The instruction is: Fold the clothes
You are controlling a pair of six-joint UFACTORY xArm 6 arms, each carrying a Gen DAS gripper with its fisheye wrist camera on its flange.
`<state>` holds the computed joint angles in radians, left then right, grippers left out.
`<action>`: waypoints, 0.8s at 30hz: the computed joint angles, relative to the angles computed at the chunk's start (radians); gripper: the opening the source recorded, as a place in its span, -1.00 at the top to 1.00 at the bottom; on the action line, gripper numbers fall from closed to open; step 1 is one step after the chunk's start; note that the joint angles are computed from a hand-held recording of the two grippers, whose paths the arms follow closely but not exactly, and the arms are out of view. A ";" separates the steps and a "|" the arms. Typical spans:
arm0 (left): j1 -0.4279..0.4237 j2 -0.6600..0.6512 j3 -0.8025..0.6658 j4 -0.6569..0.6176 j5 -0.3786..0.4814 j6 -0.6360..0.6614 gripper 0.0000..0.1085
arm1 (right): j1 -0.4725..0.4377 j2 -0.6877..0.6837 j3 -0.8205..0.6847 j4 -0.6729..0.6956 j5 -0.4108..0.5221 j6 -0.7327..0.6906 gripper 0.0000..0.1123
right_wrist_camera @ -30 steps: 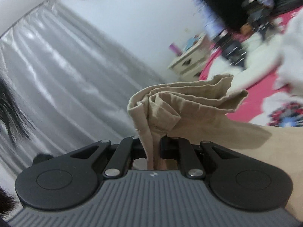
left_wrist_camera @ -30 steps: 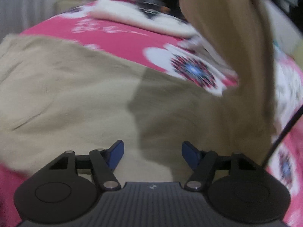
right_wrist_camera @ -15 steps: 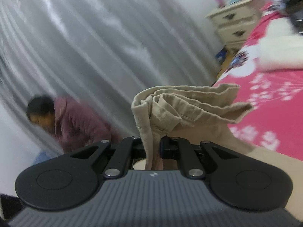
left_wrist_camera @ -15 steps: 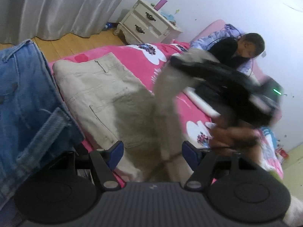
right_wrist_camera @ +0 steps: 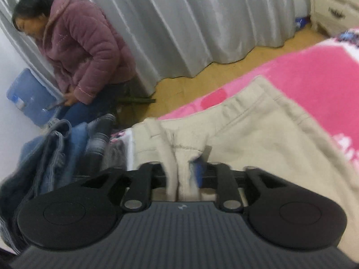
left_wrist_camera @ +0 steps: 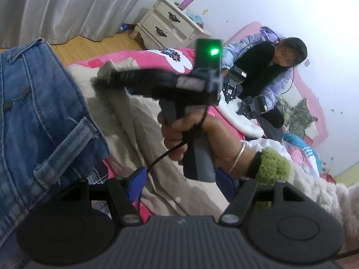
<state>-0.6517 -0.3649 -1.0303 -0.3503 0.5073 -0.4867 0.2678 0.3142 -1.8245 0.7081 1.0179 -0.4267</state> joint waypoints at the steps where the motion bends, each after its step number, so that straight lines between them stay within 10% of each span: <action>1: 0.002 -0.005 0.004 -0.001 0.003 0.001 -0.28 | -0.012 -0.007 0.010 0.080 0.006 -0.030 0.20; 4: 0.005 -0.026 0.019 -0.006 0.010 0.003 -0.28 | -0.052 -0.035 0.043 0.292 0.034 -0.093 -0.18; 11: 0.006 -0.042 0.022 -0.019 -0.017 0.029 -0.29 | -0.265 -0.284 0.317 0.498 -0.008 0.005 -0.18; 18: -0.014 -0.008 -0.009 -0.108 -0.002 0.067 -0.32 | -0.690 -0.702 0.668 0.268 0.188 0.190 -0.32; 24: -0.087 0.128 -0.120 -0.259 0.148 0.179 -0.38 | -0.829 -0.915 0.958 0.145 0.266 0.329 -0.34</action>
<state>-0.7385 -0.2374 -1.1503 -0.6097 0.6554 -0.3078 -0.5608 -0.6010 -0.8662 0.8533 1.2835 -0.0973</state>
